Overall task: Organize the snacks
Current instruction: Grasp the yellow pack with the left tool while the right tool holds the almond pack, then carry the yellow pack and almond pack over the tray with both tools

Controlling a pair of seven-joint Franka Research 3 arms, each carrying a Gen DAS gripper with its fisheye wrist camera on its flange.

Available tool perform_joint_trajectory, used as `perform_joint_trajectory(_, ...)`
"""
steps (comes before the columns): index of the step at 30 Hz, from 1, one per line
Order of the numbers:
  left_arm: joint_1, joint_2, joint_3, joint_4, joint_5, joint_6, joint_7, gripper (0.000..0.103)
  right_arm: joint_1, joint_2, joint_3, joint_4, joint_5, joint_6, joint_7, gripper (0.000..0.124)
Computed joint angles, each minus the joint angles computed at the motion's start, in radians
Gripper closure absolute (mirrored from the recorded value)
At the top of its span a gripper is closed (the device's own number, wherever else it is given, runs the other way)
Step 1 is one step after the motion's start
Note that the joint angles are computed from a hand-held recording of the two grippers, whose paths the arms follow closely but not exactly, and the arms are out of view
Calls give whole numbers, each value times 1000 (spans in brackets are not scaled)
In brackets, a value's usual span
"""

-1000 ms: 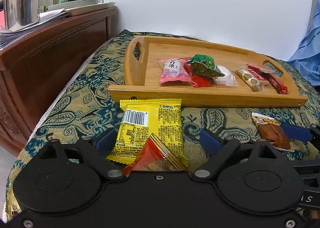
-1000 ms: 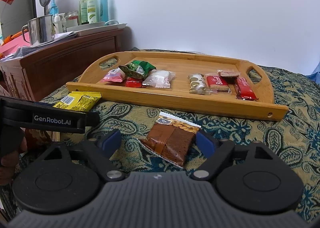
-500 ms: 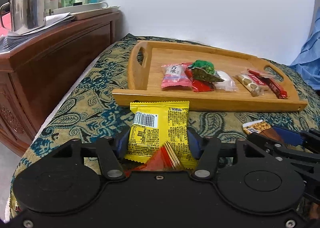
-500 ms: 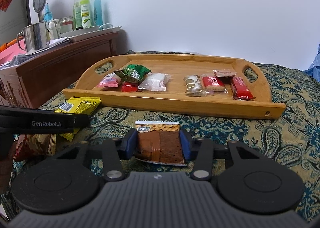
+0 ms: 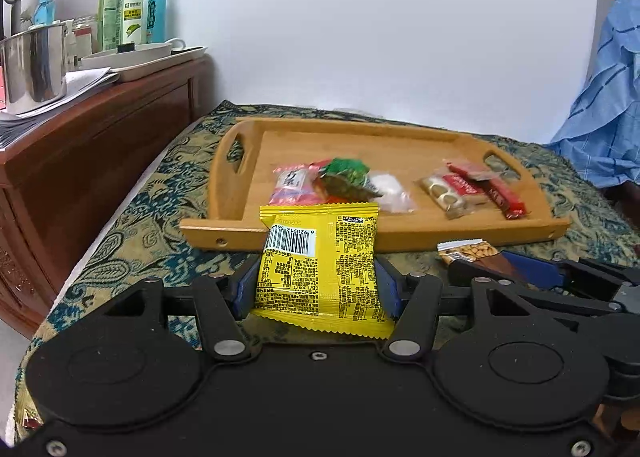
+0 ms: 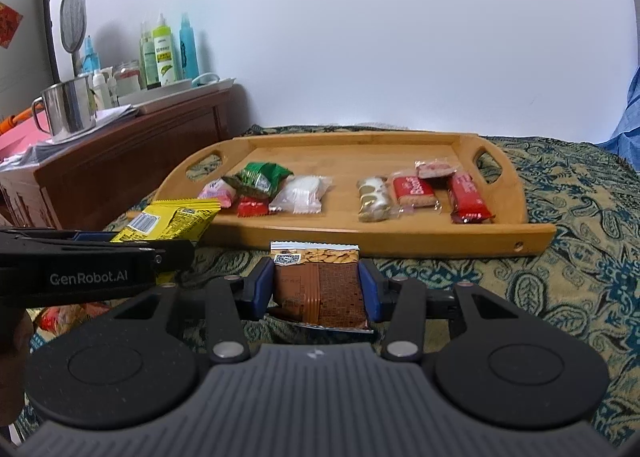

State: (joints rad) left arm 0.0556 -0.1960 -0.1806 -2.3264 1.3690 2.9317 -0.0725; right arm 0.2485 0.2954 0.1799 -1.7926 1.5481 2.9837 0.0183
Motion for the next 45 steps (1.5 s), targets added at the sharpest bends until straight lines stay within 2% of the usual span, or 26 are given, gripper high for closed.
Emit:
perform_joint_trajectory(8, -12, 20, -5, 53, 32, -13, -36, 47, -10, 4, -5, 24, -36, -6, 59, 74)
perform_joint_trajectory(12, -22, 33, -6, 97, 62, -33, -56, 47, -17, 20, -1, 65, -56, 19, 75, 74)
perform_joint_trajectory(18, -40, 77, 5, 184, 52, -53, -27, 47, -42, 57, 14, 140, -130, 18, 148, 74)
perform_joint_trajectory(25, -51, 161, 33, 306, 29, -51, 15, 47, -66, 140, 15, 250, -319, 4, 363, 74)
perform_joint_trajectory(31, -45, 242, 82, 387, -45, 27, 66, 47, -83, 247, 10, 398, -481, -35, 560, 74)
perform_joint_trajectory(34, -45, 278, 104, 421, -67, 36, 79, 47, -78, 308, -5, 481, -578, -70, 667, 74)
perform_joint_trajectory(37, -41, 315, 121, 444, -152, 51, 155, 47, -73, 365, -13, 555, -669, -92, 742, 74)
perform_joint_trajectory(42, -51, 377, 147, 477, -306, 23, 270, 47, -75, 458, -5, 681, -792, -146, 853, 74)
perform_joint_trajectory(45, -65, 406, 165, 494, -358, 0, 309, 47, -68, 507, -10, 745, -866, -167, 920, 74)
